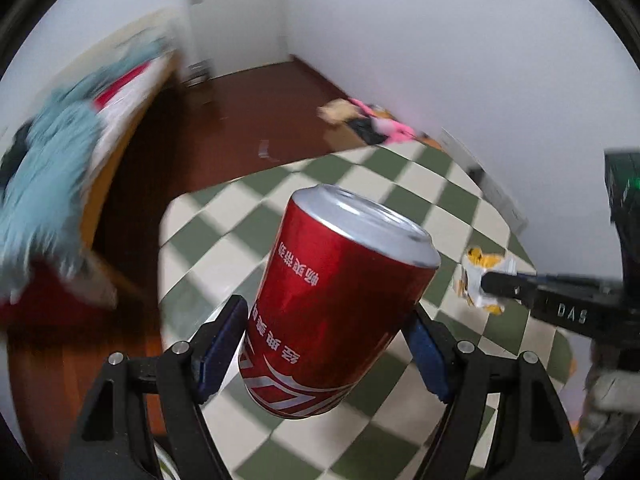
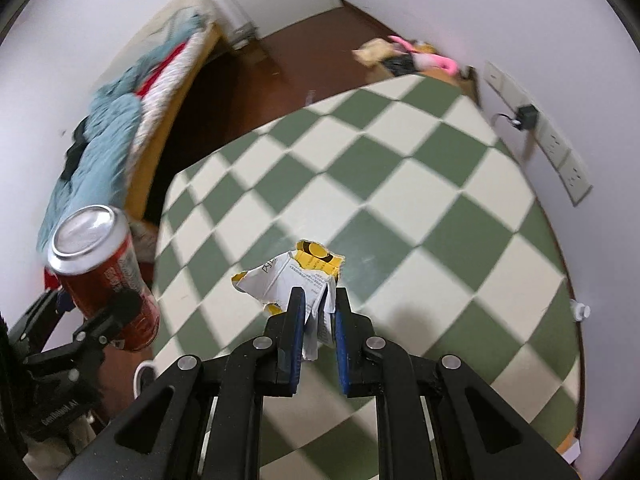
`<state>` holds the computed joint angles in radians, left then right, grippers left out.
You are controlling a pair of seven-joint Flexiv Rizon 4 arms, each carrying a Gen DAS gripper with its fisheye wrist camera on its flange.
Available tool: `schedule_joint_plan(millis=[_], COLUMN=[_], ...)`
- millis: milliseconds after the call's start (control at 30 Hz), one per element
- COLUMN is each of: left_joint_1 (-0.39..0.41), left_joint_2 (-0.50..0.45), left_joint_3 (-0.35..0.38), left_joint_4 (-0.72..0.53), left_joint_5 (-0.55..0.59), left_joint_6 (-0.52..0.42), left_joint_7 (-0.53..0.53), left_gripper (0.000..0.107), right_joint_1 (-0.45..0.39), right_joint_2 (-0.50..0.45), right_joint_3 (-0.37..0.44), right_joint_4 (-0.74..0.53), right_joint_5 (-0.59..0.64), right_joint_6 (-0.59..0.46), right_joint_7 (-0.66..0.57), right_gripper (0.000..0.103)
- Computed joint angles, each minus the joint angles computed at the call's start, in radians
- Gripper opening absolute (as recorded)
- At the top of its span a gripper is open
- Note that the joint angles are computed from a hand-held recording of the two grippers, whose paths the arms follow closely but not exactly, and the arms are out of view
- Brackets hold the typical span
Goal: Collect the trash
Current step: 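Carry the can and wrapper over the bin and open both grippers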
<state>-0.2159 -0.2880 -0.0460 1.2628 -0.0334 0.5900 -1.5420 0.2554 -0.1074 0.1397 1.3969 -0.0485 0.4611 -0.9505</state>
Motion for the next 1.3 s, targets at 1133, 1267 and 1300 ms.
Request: schedule_joint_plan(millis=[1133,1267,1300], left_joint_1=[0.539,0.559,0.562], left_joint_2=[0.271,0.311,0.327], left_joint_3=[0.267,0.282,0.283], left_joint_4=[0.746,0.778,0.786], left_joint_5=[-0.203,-0.138,-0.108], left_joint_6=[0.029,0.045,0.045], left_joint_7=[0.050,0.021,0.000], left_gripper=[0.099,0.100,0.100], right_joint_1=[0.611,0.632,0.637], right_joint_2=[-0.784,-0.883,-0.886], right_joint_3=[0.110,0.097,0.090], right_joint_4=[-0.701,-0.855,-0.863], right_joint_5=[0.073,0.100,0.104], right_joint_6=[-0.289,-0.367,-0.370], right_joint_7=[-0.010,-0.047,-0.057], right_gripper=[0.017,0.075,0.082])
